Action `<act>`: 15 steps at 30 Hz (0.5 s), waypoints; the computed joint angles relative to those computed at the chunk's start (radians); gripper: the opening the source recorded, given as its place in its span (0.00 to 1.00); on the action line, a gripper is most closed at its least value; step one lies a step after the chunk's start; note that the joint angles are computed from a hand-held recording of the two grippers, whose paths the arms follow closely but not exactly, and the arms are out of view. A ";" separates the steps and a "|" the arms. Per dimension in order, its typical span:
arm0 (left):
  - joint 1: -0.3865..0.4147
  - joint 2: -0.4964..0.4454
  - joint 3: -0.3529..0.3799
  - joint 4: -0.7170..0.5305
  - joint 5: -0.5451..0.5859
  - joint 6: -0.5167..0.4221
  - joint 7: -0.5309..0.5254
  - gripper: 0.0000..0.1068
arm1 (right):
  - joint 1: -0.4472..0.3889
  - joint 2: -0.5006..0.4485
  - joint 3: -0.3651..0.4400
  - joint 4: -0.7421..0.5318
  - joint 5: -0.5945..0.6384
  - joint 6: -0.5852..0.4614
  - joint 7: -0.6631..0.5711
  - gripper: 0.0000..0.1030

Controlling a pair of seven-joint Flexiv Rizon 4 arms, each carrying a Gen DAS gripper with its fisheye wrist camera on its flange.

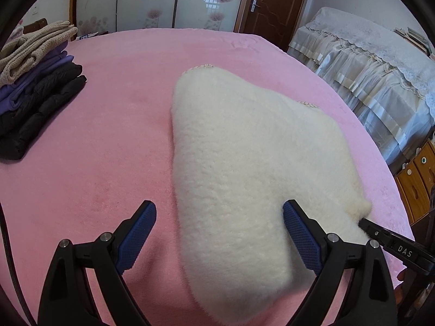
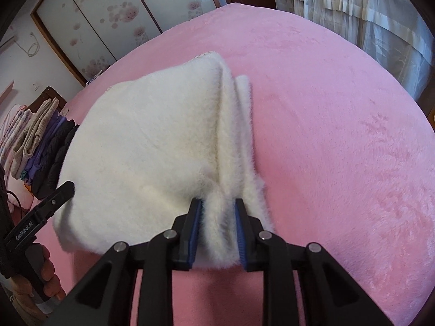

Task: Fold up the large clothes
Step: 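Lay the folded edge down and open the left tool, then move both open tools to the sides of the folded cardigan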

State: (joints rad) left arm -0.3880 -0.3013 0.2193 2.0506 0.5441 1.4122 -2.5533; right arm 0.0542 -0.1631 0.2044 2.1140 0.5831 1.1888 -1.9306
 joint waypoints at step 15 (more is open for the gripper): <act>0.177 0.072 -0.163 -0.165 -0.194 -0.292 0.456 0.88 | 0.102 0.045 -0.050 -0.131 -0.350 -0.014 0.048 0.36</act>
State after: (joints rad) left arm -0.2112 -0.2298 0.0568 1.8858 0.3506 1.1201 -2.0970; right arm 0.1560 -0.1176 0.1547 1.9827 0.2335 1.1752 -1.8825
